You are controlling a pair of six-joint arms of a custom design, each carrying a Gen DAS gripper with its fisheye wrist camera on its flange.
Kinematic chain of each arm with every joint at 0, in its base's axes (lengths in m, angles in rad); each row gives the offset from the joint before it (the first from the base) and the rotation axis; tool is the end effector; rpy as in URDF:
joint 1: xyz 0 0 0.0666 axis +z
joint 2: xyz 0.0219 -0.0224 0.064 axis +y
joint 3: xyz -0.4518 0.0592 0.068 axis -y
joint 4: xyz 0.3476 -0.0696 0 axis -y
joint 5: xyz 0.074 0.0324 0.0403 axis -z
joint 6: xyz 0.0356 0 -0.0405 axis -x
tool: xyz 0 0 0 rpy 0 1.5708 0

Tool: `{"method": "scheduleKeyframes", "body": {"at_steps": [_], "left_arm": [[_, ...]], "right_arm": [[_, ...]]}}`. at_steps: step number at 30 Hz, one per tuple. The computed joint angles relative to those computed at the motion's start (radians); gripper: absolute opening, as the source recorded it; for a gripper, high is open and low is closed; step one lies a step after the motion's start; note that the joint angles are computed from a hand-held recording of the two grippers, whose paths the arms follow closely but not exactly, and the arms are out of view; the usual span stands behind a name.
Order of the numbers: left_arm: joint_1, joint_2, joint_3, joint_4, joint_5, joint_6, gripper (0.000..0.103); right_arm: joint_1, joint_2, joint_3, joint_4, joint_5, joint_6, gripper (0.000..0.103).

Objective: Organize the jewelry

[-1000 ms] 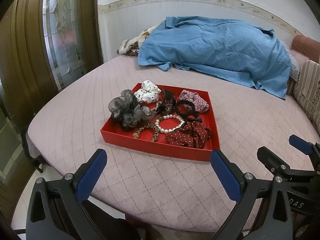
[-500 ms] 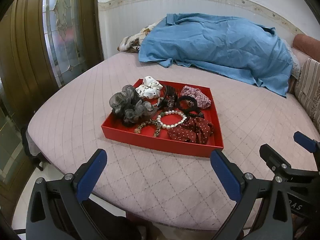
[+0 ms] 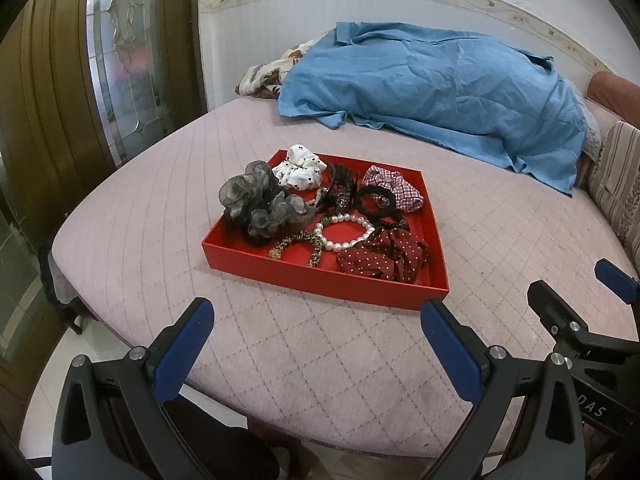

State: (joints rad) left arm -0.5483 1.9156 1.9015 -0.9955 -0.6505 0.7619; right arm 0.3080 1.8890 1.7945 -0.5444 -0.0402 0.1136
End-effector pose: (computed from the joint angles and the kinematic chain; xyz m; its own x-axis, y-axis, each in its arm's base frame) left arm 0.5576 -0.3158 0.4412 -0.6192 -0.2655 -0.7390 -0.3976 0.9175 0.0036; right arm 0.6303 0.2016 0.4401 -0.5268 -0.2864 -0.8003 -0.3959 0.9158 -0.0672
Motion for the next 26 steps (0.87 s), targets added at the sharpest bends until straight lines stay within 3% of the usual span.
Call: {"method": "scheduleKeyframes", "body": {"at_steps": [17,26], "left_arm": [[0.012,0.004,0.001,-0.027,0.018,0.030,0.103],[0.034,0.028,0.054,-0.097,0.023,0.057,0.103]], "right_arm": [[0.008,0.005,-0.003,-0.009,0.017,0.012,0.103],[0.003,0.016,0.011,-0.038,-0.002,0.005,0.103]]}}
